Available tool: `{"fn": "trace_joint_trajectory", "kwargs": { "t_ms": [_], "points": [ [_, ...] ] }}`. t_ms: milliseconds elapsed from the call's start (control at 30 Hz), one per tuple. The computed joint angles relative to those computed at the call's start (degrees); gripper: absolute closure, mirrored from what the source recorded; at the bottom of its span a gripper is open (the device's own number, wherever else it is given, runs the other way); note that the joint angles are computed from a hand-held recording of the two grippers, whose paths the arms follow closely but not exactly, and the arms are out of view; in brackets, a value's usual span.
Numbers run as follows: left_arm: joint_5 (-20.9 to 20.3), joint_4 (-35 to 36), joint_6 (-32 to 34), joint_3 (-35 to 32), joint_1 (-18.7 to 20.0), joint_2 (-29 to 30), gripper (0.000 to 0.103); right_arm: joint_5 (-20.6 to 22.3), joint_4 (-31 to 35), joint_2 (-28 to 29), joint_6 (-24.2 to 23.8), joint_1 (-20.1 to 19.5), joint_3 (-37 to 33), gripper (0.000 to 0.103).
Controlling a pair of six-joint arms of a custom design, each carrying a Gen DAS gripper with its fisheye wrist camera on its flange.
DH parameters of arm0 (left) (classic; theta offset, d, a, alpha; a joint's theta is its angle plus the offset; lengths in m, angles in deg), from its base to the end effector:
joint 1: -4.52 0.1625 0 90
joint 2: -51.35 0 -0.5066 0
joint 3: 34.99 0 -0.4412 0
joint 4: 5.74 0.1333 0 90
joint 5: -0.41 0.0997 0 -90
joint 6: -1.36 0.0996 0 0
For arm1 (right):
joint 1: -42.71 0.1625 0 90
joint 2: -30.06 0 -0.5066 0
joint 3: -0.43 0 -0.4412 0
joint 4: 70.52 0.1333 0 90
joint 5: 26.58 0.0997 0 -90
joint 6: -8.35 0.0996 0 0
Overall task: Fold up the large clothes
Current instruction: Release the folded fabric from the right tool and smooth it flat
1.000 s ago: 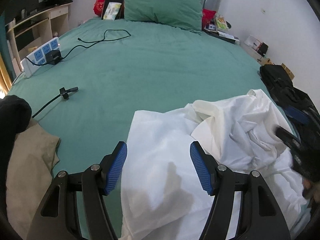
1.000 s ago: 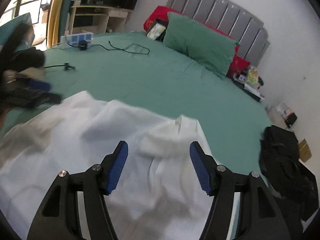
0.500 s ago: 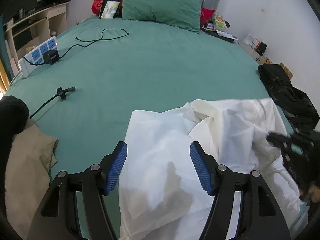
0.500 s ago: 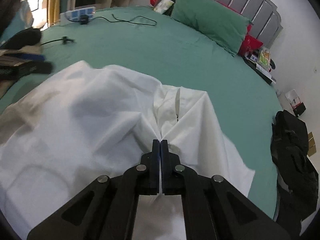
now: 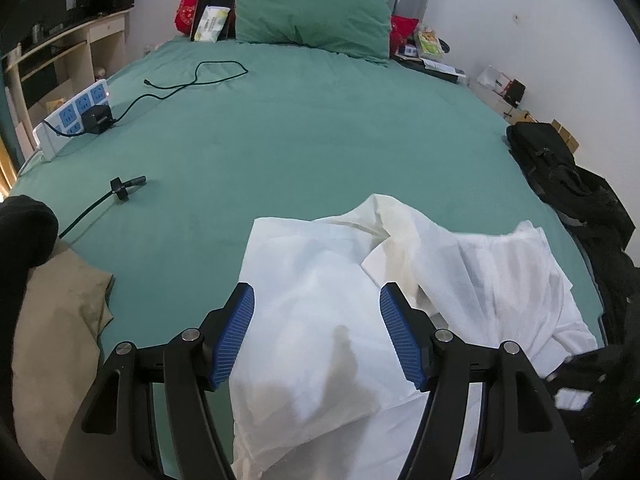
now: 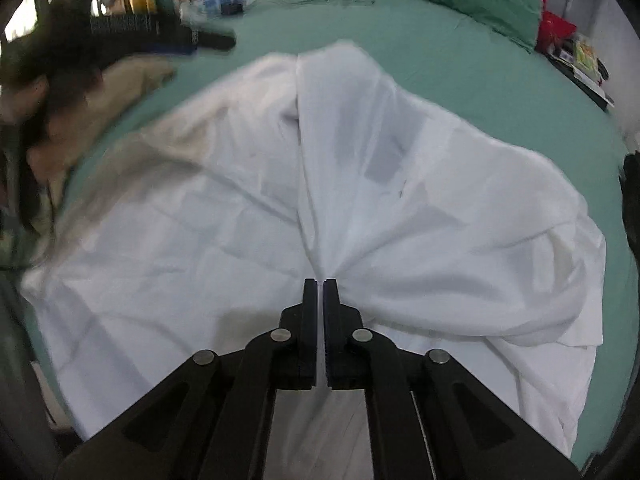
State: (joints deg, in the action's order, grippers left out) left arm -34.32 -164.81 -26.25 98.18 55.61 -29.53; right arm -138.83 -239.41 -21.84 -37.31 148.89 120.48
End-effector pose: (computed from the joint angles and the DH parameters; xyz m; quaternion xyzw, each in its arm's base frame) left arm -0.1228 -0.4946 0.2881 0.0189 0.8788 -0.3598 0.3128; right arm 0.2567 -0.5418 0.0797 0.4865 -0.8473 0.0399 0.2091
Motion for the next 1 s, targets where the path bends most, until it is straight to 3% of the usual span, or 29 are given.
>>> {"fn": "trace_joint_trajectory", "kwargs": {
  "t_ms": [67,167,200,333,400,433,500,567,667,833,1000],
  "points": [
    [0.0,0.0,0.0,0.0,0.1,-0.1,0.034,3.6,-3.9,-1.3,-0.4,0.0,1.0,0.087],
    [-0.1,-0.2,-0.1,-0.1,0.3,0.1,0.034,6.7,-11.2,-1.5,0.7,-0.4,0.6,0.057],
    [-0.1,-0.1,-0.3,-0.1,0.3,0.2,0.034,7.3,-12.5,-1.0,2.2,-0.9,-0.2,0.055],
    [-0.6,-0.1,-0.1,-0.4,0.8,0.7,0.034,7.5,-14.3,1.4,9.5,-3.2,-3.8,0.055],
    [-0.9,-0.2,0.3,-0.5,0.9,1.2,0.034,7.7,-10.0,2.7,15.0,-4.8,-6.1,0.055],
    [-1.0,-0.2,0.5,-0.7,1.1,1.5,0.034,5.7,-8.8,3.6,16.2,-4.9,-6.7,0.055],
    [-1.2,0.2,0.6,-0.8,1.4,2.0,0.034,2.7,-11.1,5.3,13.9,-5.0,-6.3,0.055],
    [-1.4,0.5,0.5,-0.9,1.7,2.5,0.034,0.5,-17.1,6.6,8.2,-4.2,-5.0,0.055],
    [-1.3,-0.1,1.0,-0.5,1.6,2.8,0.034,-0.9,-21.6,6.9,5.7,-3.1,-4.0,0.055],
    [-2.4,-1.8,1.6,1.2,-0.5,1.1,0.034,0.3,-18.0,5.0,5.0,-4.4,-3.3,0.055],
    [2.3,1.2,-2.8,4.1,-5.3,-2.2,0.034,0.2,-19.6,-0.2,4.0,-4.4,-0.4,0.055]
  ]
}}
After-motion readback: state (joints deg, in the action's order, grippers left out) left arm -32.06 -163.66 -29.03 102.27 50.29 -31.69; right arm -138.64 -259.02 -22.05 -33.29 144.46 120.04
